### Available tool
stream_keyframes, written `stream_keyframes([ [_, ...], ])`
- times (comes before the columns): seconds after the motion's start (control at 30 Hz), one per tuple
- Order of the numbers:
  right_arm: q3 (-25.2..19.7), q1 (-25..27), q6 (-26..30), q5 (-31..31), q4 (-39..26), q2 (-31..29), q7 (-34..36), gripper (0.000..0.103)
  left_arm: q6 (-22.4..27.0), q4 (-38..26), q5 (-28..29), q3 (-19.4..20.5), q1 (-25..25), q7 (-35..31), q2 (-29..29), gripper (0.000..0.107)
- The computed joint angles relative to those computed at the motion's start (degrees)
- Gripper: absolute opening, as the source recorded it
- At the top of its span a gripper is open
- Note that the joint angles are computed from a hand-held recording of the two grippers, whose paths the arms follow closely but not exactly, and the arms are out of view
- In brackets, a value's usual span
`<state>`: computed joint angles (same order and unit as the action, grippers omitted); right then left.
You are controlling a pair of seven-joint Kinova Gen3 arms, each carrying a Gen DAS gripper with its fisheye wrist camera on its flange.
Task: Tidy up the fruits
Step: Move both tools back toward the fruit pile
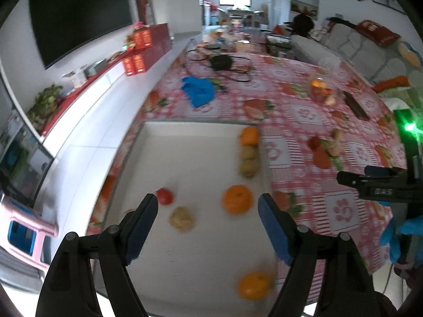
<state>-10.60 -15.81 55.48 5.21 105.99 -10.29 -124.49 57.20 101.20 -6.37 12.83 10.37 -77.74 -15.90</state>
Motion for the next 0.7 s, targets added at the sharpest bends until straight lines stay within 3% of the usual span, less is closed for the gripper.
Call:
stream_keyframes([
  [0.23, 1.15, 4.94, 1.53, 6.32, 6.72, -3.52, -1.32, 0.103, 0.34, -4.30, -2.81, 6.21, 4.78, 3.87, 6.57, 0.081],
  [0.4, 3.42, 6.95, -2.49, 6.47, 12.46, -8.65, 2.53, 0.103, 1.20, -8.83, -6.51, 7.90, 10.23, 9.14, 14.43, 0.081],
  [0.57, -0.62, 9.89, -8.23, 8.81, 17.56, -13.05, 0.69, 0.103, 0.73, -14.07, -11.13, 6.06, 15.35, 14.84, 22.15, 0.081],
  [0.7, -0.94, 10.45, -8.62, 8.24, 17.62, -13.15, 1.42, 0.103, 1.43, -17.61, -13.24, 3.24, 18.75, 16.07, 27.12, 0.081],
])
